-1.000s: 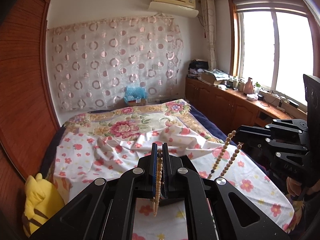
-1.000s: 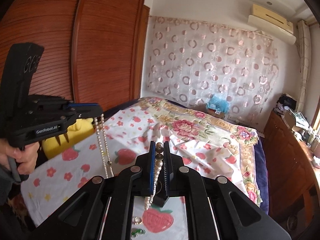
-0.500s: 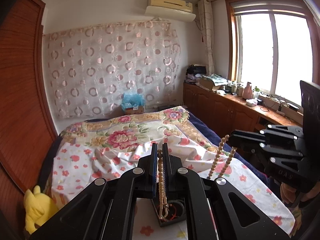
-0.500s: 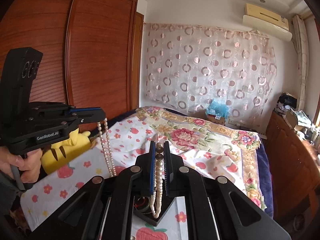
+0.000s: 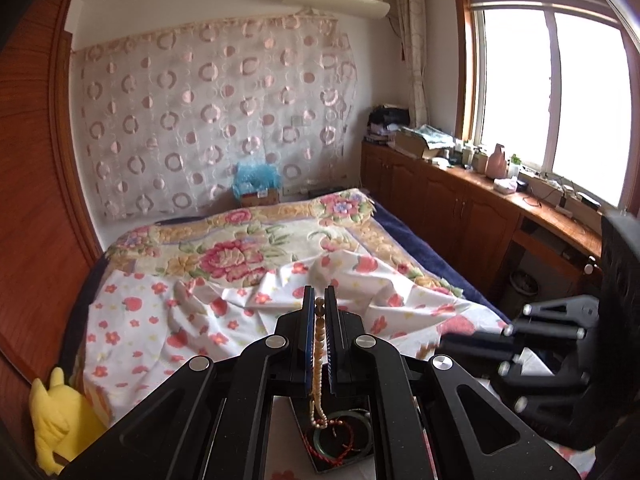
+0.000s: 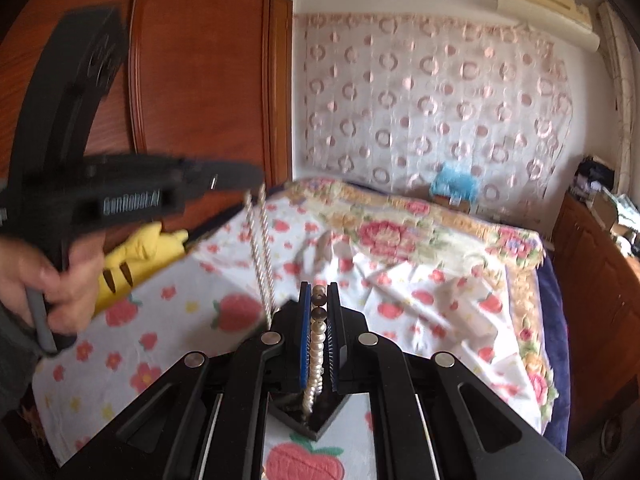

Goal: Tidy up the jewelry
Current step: 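Lower both pearl strands into the black box and open both tools, then grasp the jeweled hair comb with the left tool while the right tool grasps the green jade pendant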

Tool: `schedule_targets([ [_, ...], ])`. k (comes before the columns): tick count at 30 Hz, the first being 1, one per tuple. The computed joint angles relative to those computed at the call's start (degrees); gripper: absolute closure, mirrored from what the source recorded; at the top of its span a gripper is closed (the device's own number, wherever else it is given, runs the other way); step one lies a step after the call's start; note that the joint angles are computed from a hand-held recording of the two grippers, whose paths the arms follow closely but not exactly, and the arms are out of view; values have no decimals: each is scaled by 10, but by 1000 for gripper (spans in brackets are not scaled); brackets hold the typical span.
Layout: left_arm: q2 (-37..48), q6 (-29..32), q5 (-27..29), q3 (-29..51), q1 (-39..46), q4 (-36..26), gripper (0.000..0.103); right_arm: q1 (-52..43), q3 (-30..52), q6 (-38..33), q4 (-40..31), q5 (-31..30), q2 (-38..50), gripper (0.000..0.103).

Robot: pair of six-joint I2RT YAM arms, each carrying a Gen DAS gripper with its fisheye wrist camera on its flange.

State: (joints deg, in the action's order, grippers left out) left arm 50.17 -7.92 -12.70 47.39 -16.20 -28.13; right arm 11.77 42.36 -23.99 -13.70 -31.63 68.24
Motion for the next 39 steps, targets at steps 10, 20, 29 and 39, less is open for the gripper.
schedule_targets([
  [10, 67, 0, 29, -40, 25, 63, 99, 13, -35, -2, 45, 9, 54, 94],
  [20, 11, 12, 21, -72, 39, 17, 83, -3, -39, 24, 61, -6, 48, 93],
  [29, -116, -18, -8, -129, 15, -77, 81, -25, -61, 14, 23, -8, -19, 93],
  [39, -230, -111, -135, -123, -138, -240, 64, -88, -134, -24, -59, -45, -155, 93],
])
